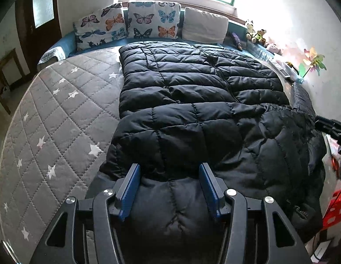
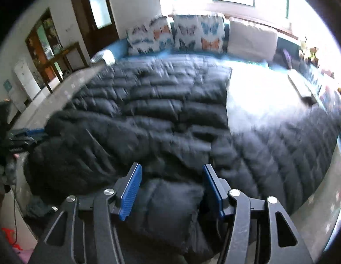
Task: Fold large clothes
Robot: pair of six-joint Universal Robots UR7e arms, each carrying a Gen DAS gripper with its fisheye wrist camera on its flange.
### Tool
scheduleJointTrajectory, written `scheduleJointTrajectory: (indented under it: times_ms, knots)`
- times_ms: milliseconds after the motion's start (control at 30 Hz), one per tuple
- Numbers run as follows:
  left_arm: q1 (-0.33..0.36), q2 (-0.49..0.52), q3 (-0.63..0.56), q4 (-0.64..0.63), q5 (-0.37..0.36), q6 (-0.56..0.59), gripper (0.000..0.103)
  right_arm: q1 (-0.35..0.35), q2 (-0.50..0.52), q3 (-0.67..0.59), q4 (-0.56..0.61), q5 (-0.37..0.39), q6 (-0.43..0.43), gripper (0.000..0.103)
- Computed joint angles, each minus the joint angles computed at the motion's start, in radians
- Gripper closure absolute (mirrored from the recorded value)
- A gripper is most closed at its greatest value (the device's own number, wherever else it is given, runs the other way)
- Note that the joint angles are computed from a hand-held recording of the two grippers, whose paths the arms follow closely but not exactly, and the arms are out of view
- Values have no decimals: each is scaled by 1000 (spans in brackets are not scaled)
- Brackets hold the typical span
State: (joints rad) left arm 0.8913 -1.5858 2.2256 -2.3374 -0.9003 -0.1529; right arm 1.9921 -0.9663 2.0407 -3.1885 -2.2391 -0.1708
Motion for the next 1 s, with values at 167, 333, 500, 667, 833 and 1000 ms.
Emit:
scheduleJointTrajectory:
  times_ms: [167, 333, 500, 667, 833, 1000]
  knots:
    - [-17, 11, 1, 15, 37, -6, 46, -31, 70, -60, 48, 38, -8, 41]
    - [-45, 12, -13, 65, 76, -34, 46, -74, 85, -48, 72, 50, -18, 41]
    - [-109, -11, -26, 59, 84, -50, 46, -82, -31, 25, 2, 89, -2, 41]
    - [-158, 29, -39, 29, 45, -48, 46, -162, -184, 94, -59, 45, 59, 41]
    - [-172, 118, -55, 33, 4, -61, 46, -273, -290, 115, -75, 36, 119, 41]
    - [-175, 199, -71, 22, -48, -77, 46, -398, -367, 132, -98, 103, 184, 41]
